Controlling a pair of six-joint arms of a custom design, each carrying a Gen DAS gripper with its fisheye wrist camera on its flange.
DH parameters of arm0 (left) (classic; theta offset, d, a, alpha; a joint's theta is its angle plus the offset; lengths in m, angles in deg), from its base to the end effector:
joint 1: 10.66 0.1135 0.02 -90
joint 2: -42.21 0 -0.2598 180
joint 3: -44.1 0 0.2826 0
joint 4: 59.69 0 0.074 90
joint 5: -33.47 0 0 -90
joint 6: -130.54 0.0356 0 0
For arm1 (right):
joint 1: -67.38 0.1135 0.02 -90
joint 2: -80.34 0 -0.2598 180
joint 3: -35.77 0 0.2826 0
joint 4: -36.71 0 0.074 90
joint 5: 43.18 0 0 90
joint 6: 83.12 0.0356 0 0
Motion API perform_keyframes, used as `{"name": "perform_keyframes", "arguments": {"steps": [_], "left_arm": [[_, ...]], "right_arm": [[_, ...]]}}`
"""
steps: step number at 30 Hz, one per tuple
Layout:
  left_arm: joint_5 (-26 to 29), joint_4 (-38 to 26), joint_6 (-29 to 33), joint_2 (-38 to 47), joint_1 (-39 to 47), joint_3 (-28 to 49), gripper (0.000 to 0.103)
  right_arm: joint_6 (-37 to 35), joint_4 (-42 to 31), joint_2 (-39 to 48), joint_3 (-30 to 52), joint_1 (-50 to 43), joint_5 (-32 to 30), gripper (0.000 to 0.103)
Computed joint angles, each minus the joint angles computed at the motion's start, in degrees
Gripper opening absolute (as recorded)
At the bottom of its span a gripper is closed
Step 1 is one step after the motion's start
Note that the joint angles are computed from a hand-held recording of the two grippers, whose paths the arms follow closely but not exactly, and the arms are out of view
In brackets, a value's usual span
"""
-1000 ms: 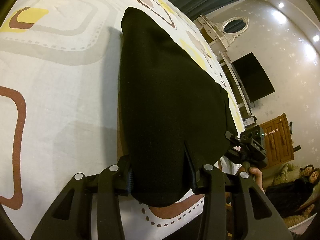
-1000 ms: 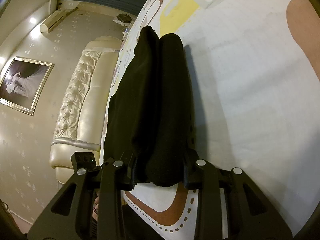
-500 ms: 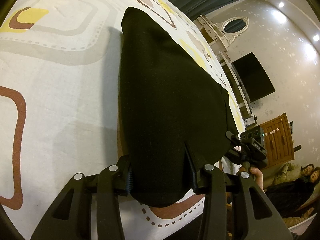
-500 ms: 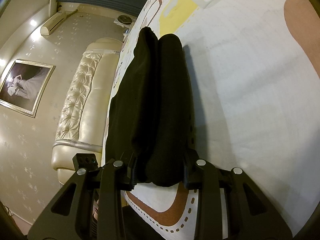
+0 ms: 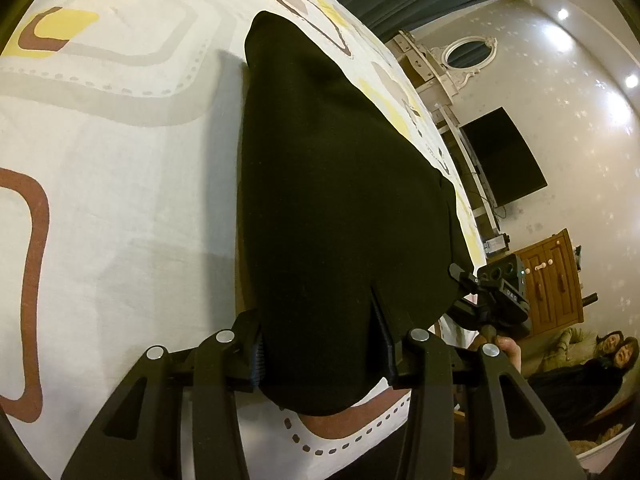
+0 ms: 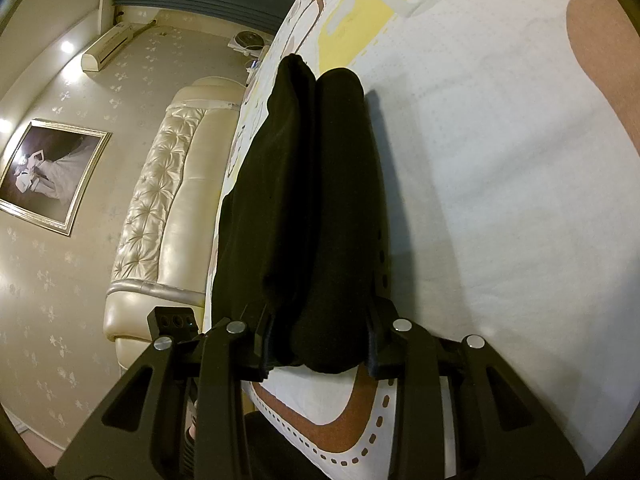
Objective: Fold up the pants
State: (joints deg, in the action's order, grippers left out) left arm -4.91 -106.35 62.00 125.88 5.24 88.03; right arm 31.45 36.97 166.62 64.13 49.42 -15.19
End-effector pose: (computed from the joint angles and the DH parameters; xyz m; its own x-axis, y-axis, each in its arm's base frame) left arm 0.2141 0.0320 0.0951 -0.9382 -0.0311 -0.3447 0.2369 0.6683 -0.7052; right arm 0.2016 -0.0323 0.0567 -0.8576 0.4831 -0.1763 0.0571 0.4302 0.9009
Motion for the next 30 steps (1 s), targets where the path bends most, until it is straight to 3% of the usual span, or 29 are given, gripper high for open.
{"name": "perform_keyframes", "arguments": {"steps": [5,9,12,15,17,19,22,24,27,30], "left_arm": [[0.26,-0.24,0.75,0.44,0.17,0.17,0.044],[1.55,-1.91,3.26,2.4,0.47,1.5,0.052],[3.33,-3.36,5.5,4.39,1.15,2.51,0.057],[3.53,-3.27,7.39,3.35,1.3,1.82,0.067],[3.12,-3.86,8.66,1.42,1.41,1.19,0.075],[3.15,-5.13,9.77,-0.1,2.38,1.07,0.078],[4.86,-9.25,14.31,0.6,6.06,3.15,0.081],[4.34,-8.3,13.39,1.42,6.9,4.65,0.082],[5.19,-7.27,9.91,9.0,6.21,11.38,0.082],[4.1,-3.04,2.97,13.85,2.73,16.17,0.082]], "right_arm": [[0.51,0.7,0.0,-0.35,0.18,0.12,0.032],[0.21,-0.18,-0.62,-0.25,0.4,0.37,0.033],[-1.33,-1.58,-1.18,-0.16,0.33,0.33,0.04],[-0.67,-0.39,-2.26,-0.94,0.55,-0.99,0.054],[-2.63,-3.14,-3.68,-0.62,0.46,-1.85,0.061],[-7.75,-10.82,-6.87,0.62,0.37,-1.15,0.07],[-14.71,-21.06,-11.1,2.77,-0.98,0.47,0.074],[-16.68,-23.75,-10.53,4.9,-1.95,0.54,0.076],[-12.94,-18.33,-2.8,9.85,-1.38,0.7,0.077],[-4.15,-10.63,4.23,14.95,2.21,2.8,0.077]]}}
